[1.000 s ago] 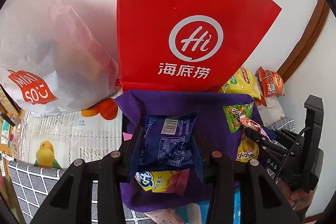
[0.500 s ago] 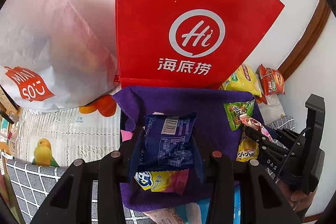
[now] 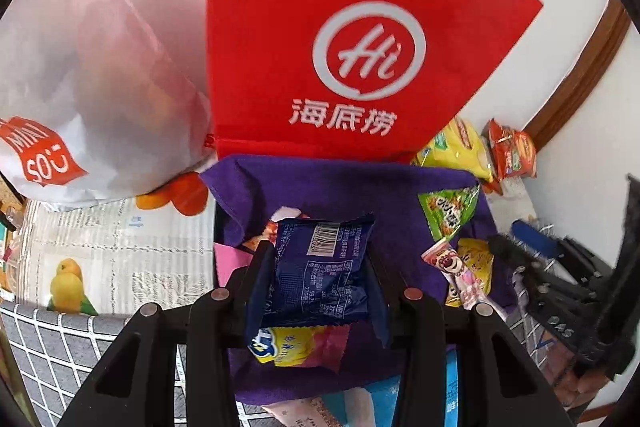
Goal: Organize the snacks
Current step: 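Open the left tool to drop the blue snack onto the towel, then pull both open tools back toward the snacks on the bed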
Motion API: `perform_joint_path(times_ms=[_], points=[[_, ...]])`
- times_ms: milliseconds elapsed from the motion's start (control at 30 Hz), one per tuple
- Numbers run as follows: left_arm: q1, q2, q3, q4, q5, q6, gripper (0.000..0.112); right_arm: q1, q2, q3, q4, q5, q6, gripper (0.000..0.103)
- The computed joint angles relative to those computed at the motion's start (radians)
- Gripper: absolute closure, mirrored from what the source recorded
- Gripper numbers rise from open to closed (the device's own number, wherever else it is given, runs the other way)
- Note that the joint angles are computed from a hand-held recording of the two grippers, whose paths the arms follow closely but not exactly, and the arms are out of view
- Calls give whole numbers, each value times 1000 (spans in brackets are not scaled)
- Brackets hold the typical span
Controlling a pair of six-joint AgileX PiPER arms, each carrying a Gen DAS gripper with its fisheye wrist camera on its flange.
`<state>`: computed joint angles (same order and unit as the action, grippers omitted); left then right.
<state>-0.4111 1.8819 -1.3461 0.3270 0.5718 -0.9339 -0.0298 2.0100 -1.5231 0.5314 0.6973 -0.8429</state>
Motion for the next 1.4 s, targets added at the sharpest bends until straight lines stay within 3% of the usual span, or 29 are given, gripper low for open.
perform_joint_path(times_ms=[267, 467, 533, 600, 700, 900, 1000, 1167, 1300, 1400], points=[[5, 53, -42, -46, 23, 33, 71, -10, -38, 33, 35, -12, -50, 56], [29, 36, -6, -110, -48, 75, 71, -6, -40, 36, 20, -20, -34, 56], [34, 32, -7, -142, -47, 95, 66, -2, -46, 42, 8, -25, -25, 56], [33, 15, 2, -161, -60, 108, 54, -2, -58, 54, 11, -31, -34, 56], [12, -17, 19, -81, -68, 29, 46, -5, -87, 79, 26, -43, -55, 56], [-23, -78, 35, -25, -53, -11, 45, -19, -176, 159, 68, -80, -91, 50], [-53, -94, 25, 33, -14, -55, 45, -50, -227, 226, 144, -101, -157, 41], [-95, -127, 22, 69, 23, -82, 45, -122, -303, 344, 138, -119, -194, 41], [-141, -159, 21, 108, 53, -114, 45, -228, -336, 426, 146, -59, -244, 41], [-186, -178, 19, 164, 84, -167, 45, -286, -367, 516, 162, -72, -310, 41]])
